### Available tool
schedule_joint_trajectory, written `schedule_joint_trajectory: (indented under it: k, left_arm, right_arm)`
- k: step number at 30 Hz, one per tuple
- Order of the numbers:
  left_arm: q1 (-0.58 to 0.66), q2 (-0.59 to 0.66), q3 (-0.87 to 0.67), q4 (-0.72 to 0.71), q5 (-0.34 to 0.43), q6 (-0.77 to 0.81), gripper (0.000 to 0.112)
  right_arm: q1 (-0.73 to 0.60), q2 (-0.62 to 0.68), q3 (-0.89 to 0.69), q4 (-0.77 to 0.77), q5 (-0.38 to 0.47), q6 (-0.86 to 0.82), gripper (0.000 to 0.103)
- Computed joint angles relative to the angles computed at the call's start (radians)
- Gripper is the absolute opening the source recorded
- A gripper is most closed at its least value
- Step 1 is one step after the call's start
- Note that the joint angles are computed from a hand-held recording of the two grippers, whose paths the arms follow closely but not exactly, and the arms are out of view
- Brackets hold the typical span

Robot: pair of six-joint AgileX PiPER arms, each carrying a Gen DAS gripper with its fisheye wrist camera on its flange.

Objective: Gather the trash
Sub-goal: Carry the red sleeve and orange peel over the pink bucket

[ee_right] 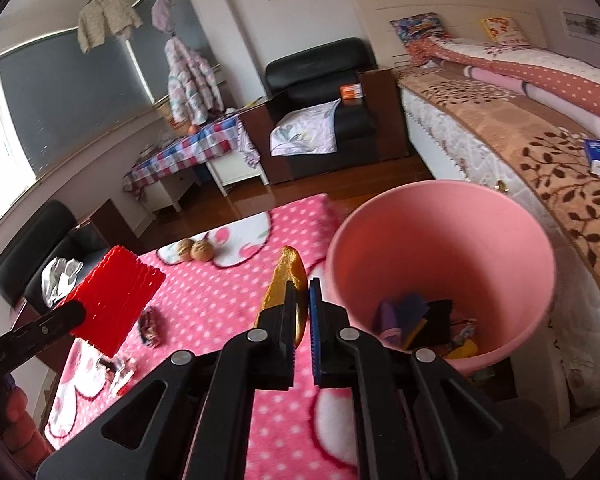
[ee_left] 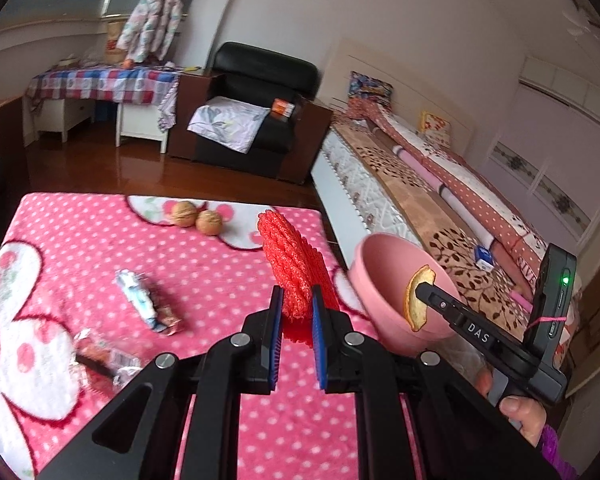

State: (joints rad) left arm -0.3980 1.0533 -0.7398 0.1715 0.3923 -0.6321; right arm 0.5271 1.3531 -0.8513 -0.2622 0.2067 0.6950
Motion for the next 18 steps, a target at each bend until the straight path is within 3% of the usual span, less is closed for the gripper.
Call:
schedule_joint_trajectory:
  k: [5, 18]
  left_arm:
    - [-0.064, 0.082, -0.062, 0.057, -0.008, -0.046, 0.012]
    - [-0.169, 0.302, -0.225, 0.109, -0.022, -0.088, 0.012]
  right_arm:
    - [-0.071, -0.025, 0.034, 0.032, -0.019, -0.032, 0.006]
    - [-0.267, -0.012, 0.075, 0.543, -0.04, -0.563, 0.006]
